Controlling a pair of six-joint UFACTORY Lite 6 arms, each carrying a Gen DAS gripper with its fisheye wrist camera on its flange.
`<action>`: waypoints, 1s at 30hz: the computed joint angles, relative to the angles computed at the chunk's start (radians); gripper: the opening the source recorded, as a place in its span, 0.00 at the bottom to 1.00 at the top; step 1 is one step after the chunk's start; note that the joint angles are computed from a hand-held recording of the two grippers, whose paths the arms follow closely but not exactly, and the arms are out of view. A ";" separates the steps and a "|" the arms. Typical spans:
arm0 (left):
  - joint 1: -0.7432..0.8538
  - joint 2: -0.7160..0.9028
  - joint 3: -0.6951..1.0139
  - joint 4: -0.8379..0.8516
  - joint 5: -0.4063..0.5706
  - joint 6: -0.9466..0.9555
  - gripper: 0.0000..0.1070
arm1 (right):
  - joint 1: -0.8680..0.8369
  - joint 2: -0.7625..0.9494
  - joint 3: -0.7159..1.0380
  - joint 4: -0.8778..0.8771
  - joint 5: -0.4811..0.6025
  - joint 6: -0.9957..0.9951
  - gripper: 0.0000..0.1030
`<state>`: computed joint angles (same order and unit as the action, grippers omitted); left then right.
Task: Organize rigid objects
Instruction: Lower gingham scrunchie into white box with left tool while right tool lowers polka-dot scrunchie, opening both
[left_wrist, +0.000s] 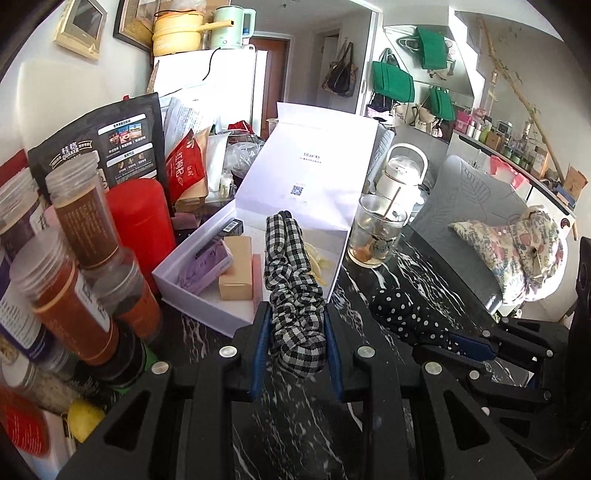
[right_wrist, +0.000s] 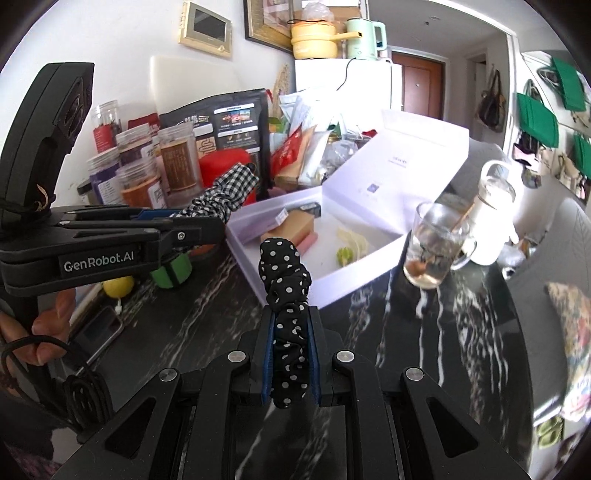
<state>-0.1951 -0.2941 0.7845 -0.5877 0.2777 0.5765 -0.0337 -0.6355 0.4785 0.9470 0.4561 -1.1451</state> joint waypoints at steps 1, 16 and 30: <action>-0.002 0.022 0.017 0.012 -0.004 -0.012 0.25 | -0.004 0.020 0.012 0.020 -0.003 -0.026 0.15; 0.004 0.357 0.330 0.052 -0.018 -0.034 0.25 | -0.035 0.374 0.280 0.216 -0.035 -0.262 0.15; 0.031 0.598 0.553 0.027 -0.011 -0.007 0.25 | 0.001 0.653 0.517 0.274 -0.094 -0.290 0.15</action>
